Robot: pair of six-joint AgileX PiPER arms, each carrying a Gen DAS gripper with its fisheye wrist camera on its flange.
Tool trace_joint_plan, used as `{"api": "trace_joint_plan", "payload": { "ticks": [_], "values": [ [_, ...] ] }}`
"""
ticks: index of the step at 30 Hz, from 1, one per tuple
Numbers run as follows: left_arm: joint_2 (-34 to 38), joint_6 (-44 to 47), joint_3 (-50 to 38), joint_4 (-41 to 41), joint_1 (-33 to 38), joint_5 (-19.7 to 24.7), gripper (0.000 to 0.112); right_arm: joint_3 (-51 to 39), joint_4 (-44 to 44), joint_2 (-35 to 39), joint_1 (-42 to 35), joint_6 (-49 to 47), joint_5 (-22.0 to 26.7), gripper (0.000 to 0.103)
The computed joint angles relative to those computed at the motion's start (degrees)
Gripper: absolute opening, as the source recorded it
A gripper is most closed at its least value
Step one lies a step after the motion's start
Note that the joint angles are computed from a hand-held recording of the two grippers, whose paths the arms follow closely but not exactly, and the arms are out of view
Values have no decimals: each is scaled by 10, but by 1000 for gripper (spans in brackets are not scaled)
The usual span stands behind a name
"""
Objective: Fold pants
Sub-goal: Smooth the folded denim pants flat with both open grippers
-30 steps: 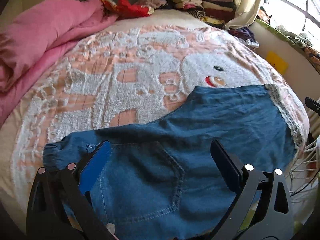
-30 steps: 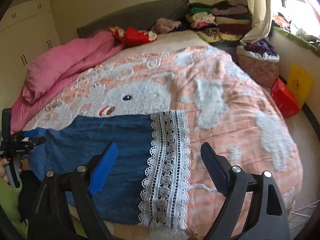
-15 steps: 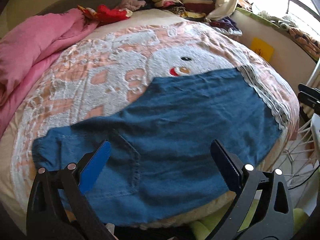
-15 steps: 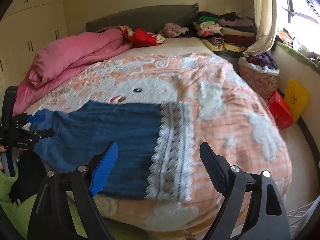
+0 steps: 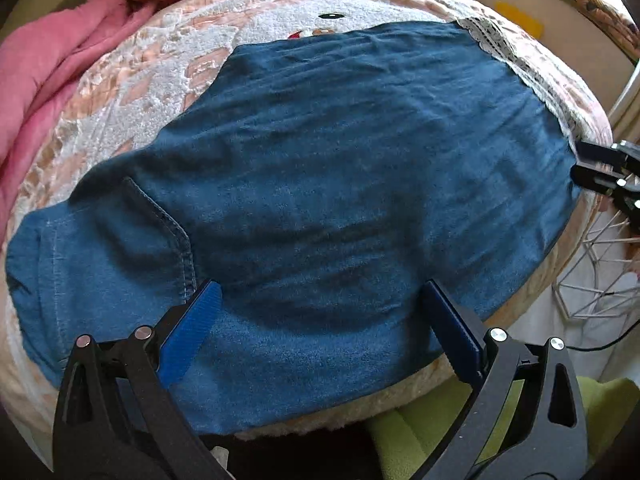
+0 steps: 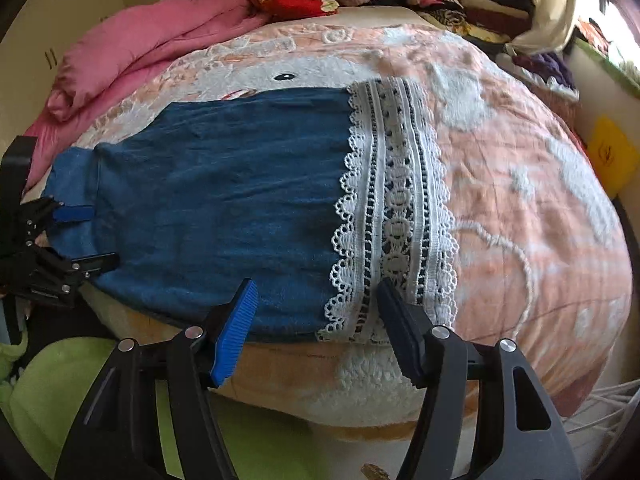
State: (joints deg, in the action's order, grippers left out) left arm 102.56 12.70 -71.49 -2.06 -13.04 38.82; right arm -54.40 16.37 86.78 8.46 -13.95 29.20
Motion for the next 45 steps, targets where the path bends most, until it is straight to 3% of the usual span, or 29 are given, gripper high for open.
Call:
{"api": "trace_joint_plan", "payload": {
  "ticks": [3, 6, 10, 18, 32, 45],
  "values": [
    [-3, 18, 3, -21, 8, -1, 93, -5, -3, -3, 7, 4, 3, 64],
    [-13, 24, 10, -32, 10, -11, 93, -3, 53, -20, -5, -42, 5, 65],
    [-32, 27, 11, -39, 14, -18, 93, -10, 51, -42, -5, -36, 4, 80],
    [-50, 30, -20, -52, 19, -5, 93, -26, 47, -72, -13, -31, 3, 91],
    [-54, 5, -121, -44, 1, 28, 93, -34, 68, -114, -56, -56, 5, 92],
    [-7, -19, -216, -19, -54, 53, 93, -12, 128, -152, -128, -121, 11, 92]
  ]
}}
